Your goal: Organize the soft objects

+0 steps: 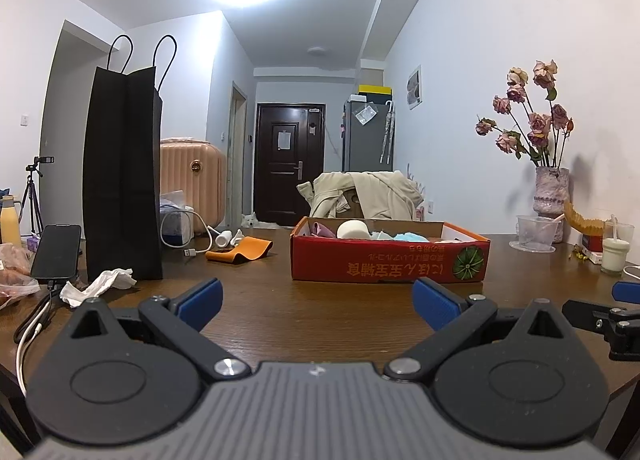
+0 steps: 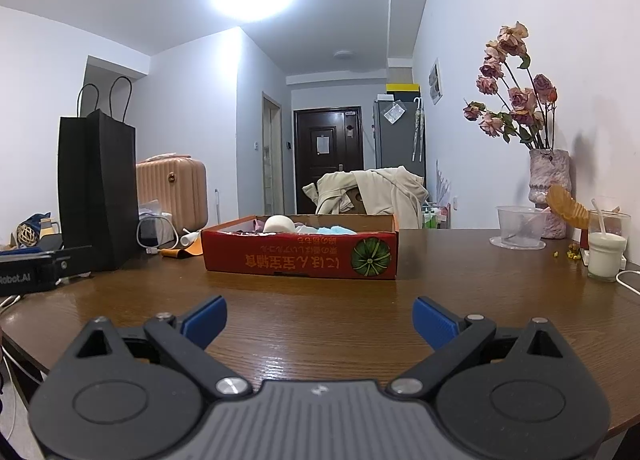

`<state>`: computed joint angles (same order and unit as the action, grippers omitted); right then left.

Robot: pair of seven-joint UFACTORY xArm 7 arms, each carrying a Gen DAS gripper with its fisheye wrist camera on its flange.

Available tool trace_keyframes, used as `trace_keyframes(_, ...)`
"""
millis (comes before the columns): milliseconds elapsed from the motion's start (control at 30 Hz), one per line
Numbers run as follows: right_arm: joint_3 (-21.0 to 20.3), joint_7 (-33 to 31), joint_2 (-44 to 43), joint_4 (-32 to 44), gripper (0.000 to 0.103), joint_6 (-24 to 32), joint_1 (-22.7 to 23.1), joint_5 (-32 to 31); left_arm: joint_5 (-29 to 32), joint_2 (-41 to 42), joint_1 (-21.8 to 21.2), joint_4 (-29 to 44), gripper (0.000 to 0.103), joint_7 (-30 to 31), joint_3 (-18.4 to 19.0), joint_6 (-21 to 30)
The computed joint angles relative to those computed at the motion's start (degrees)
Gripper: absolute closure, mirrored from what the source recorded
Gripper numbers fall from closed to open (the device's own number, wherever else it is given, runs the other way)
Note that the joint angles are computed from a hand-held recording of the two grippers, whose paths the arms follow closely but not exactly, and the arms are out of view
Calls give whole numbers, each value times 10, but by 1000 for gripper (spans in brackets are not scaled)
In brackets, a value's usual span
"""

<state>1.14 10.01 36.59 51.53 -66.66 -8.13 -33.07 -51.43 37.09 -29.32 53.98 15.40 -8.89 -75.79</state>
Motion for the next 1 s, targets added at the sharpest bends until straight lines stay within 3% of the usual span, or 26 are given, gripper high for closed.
trace_keyframes(1000,0,-5,1,-1,2,-3,3,14,14,-2,1,-6,0,-2,3,8)
